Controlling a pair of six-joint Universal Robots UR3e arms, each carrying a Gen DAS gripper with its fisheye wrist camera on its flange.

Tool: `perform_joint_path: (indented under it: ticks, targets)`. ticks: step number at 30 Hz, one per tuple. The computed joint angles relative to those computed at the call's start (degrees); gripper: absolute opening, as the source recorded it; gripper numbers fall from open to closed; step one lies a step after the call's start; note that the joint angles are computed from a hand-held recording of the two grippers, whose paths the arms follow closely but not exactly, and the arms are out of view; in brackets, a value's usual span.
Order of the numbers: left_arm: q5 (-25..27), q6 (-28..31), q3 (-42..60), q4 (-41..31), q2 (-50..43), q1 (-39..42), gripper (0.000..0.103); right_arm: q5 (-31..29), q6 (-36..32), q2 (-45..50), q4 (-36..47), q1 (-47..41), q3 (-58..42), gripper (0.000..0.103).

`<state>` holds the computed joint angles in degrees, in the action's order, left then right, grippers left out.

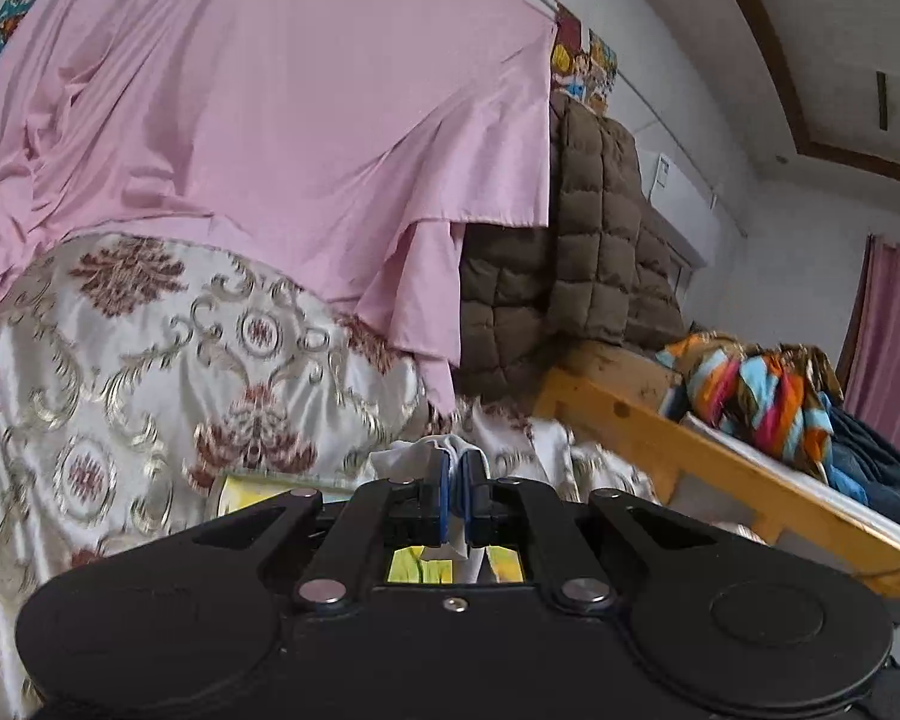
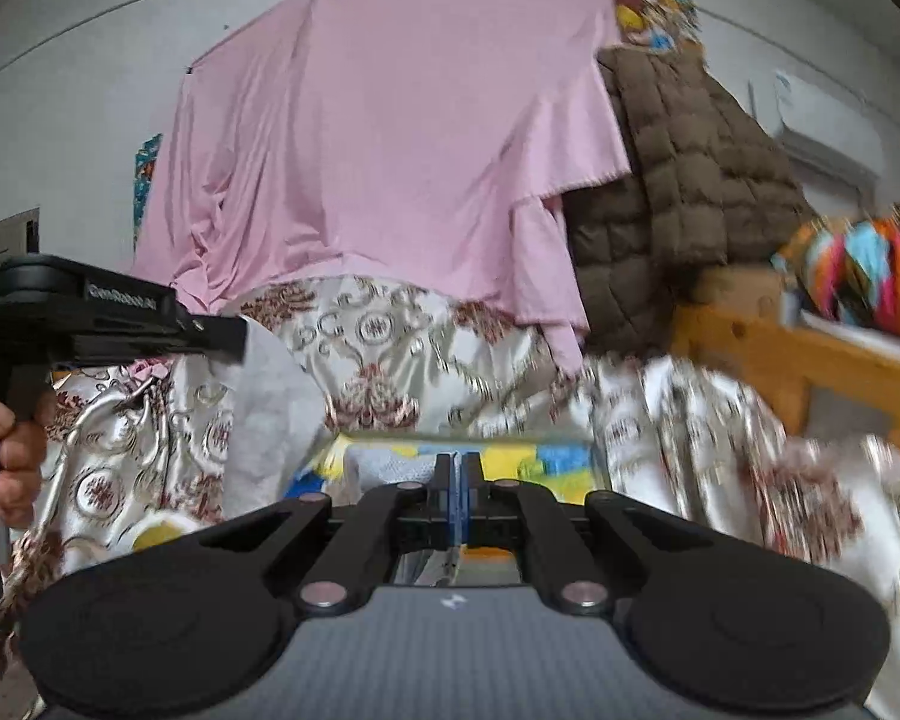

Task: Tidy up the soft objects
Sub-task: 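Lift and carry the white cloth and grey mask with both tools to the tray, then open both tools to release the white cloth and grey mask in the tray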

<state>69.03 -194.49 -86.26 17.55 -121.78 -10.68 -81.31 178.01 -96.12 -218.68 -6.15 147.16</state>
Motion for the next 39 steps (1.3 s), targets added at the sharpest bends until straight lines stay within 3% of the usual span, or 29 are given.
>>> perform_joint_path:
  ticks: [5, 11, 19, 27, 34, 39]
  targets:
    - [-1.1, -7.4, 15.2, -0.6, -11.8, 1.5, 0.004, -0.2, -0.5, 10.6, 10.1, 1.6, -19.7, 0.002]
    - [-1.8, -13.4, 24.3, -6.3, -21.4, 4.6, 0.004, -0.6, 2.1, 25.2, 26.5, 4.3, -45.1, 0.002]
    - [-0.6, -9.4, 25.0, -15.6, -24.0, 7.3, 0.004, -5.0, 3.2, 42.2, 41.0, 9.1, -69.8, 0.002]
    - [5.6, -0.9, 26.1, -23.2, -23.5, 4.9, 0.005, -8.8, 2.8, 46.9, 44.0, 11.4, -73.3, 0.002]
    - [7.5, 1.8, 27.3, -26.0, -23.2, 3.3, 0.010, -9.4, 3.0, 46.0, 46.6, 10.8, -72.4, 0.004]
    - [8.2, 2.7, 26.6, -26.6, -22.5, 2.7, 0.016, -9.1, 3.7, 45.0, 46.9, 10.0, -70.6, 0.012]
